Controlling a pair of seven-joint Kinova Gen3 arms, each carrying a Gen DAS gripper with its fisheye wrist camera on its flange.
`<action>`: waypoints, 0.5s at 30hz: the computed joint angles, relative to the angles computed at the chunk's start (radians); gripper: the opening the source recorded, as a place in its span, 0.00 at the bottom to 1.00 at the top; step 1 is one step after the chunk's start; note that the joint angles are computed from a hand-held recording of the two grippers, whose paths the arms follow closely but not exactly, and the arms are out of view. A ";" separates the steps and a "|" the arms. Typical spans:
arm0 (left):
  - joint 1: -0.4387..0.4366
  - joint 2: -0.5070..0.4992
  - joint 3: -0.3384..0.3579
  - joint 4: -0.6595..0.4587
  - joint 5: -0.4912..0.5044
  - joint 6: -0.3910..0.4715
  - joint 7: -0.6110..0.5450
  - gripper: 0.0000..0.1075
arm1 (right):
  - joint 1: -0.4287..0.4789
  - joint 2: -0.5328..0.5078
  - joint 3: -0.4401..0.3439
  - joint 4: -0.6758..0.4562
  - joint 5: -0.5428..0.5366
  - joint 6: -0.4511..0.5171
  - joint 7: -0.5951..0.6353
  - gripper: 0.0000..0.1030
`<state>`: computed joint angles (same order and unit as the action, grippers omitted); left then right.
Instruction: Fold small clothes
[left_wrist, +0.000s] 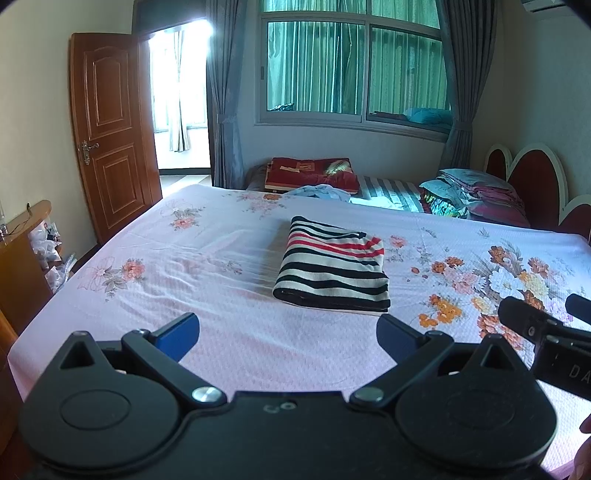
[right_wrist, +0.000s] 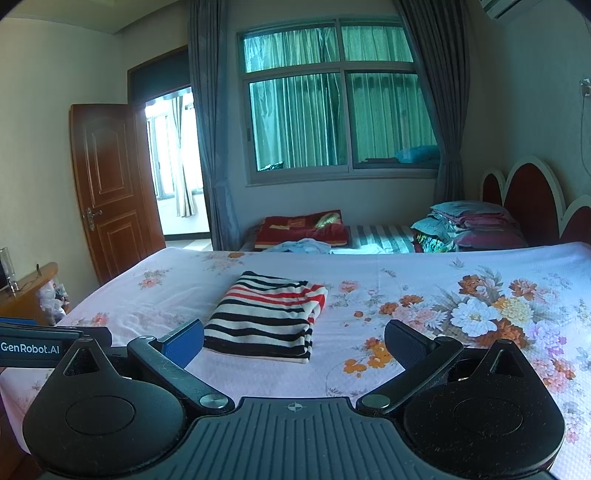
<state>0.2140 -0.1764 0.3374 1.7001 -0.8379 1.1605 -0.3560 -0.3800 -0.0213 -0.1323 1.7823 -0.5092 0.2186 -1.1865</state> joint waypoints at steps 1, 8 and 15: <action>-0.001 0.003 0.000 0.000 0.000 -0.002 0.001 0.95 | 0.000 0.002 0.001 -0.001 0.000 0.001 0.002 1.00; 0.002 0.019 -0.014 -0.004 0.006 -0.015 -0.002 0.95 | 0.011 0.018 -0.007 -0.014 0.007 0.010 -0.006 1.00; -0.003 0.038 -0.055 0.006 0.015 -0.093 -0.025 0.95 | 0.035 0.052 -0.026 -0.042 0.019 0.019 -0.015 1.00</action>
